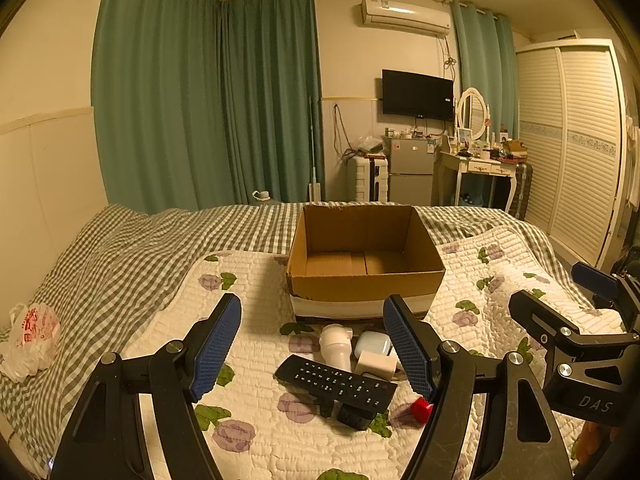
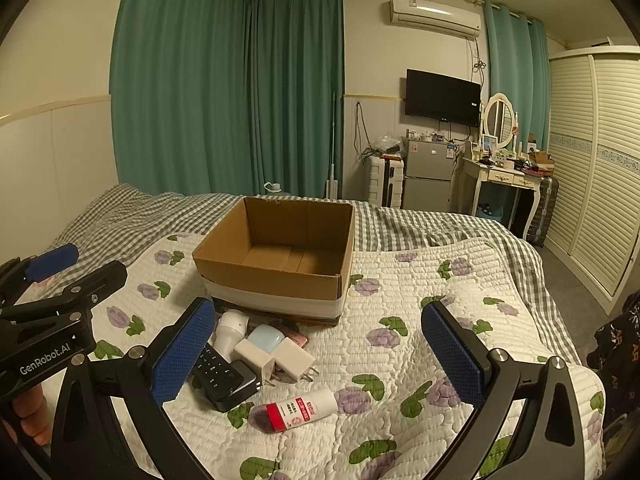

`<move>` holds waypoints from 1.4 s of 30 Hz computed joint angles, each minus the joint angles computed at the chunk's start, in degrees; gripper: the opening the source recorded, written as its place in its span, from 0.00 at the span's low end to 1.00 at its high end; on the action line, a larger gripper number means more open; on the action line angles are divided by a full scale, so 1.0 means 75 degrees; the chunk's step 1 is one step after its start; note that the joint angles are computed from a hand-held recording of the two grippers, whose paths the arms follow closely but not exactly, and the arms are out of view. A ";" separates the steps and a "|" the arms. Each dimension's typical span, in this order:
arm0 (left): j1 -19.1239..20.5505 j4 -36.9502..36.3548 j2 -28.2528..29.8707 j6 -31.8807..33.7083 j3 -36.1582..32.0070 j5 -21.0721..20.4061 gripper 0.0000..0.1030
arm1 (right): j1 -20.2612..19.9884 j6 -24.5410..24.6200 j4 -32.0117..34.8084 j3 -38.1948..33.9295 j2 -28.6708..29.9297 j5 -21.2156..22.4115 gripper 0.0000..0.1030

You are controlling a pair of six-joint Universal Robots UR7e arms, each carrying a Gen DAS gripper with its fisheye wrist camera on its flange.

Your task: Organize rigid objects

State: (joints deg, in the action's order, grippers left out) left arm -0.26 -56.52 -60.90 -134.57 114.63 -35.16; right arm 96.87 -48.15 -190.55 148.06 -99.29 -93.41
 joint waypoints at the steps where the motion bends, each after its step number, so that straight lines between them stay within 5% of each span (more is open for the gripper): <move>1: -0.0001 -0.0015 -0.0007 0.0013 0.0007 0.0003 0.74 | 0.0004 0.0001 0.0001 -0.0002 0.0001 -0.0002 1.00; 27: 0.0170 -0.0202 -0.0186 0.0169 0.0256 -0.0257 0.74 | -0.0042 -0.0520 0.0397 0.0032 0.0184 0.0101 1.00; 33: 0.0584 -0.0826 -0.0633 0.0215 0.0959 -0.0763 0.74 | 0.0104 -0.1166 0.0576 -0.0041 0.1216 -0.0492 0.92; 37: 0.0874 -0.1272 -0.0932 0.0236 0.1416 -0.1076 0.74 | 0.0314 -0.1638 0.0636 -0.0200 0.2281 -0.1013 0.74; 42: 0.1084 -0.1829 -0.1451 0.0216 0.1890 -0.1282 0.74 | 0.0617 -0.2064 0.0685 -0.0594 0.3566 -0.1404 0.66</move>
State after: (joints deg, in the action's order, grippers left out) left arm 7.87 -70.24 -71.79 -132.95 128.81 -44.77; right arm 101.50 -63.63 -185.41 143.60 -72.54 -103.94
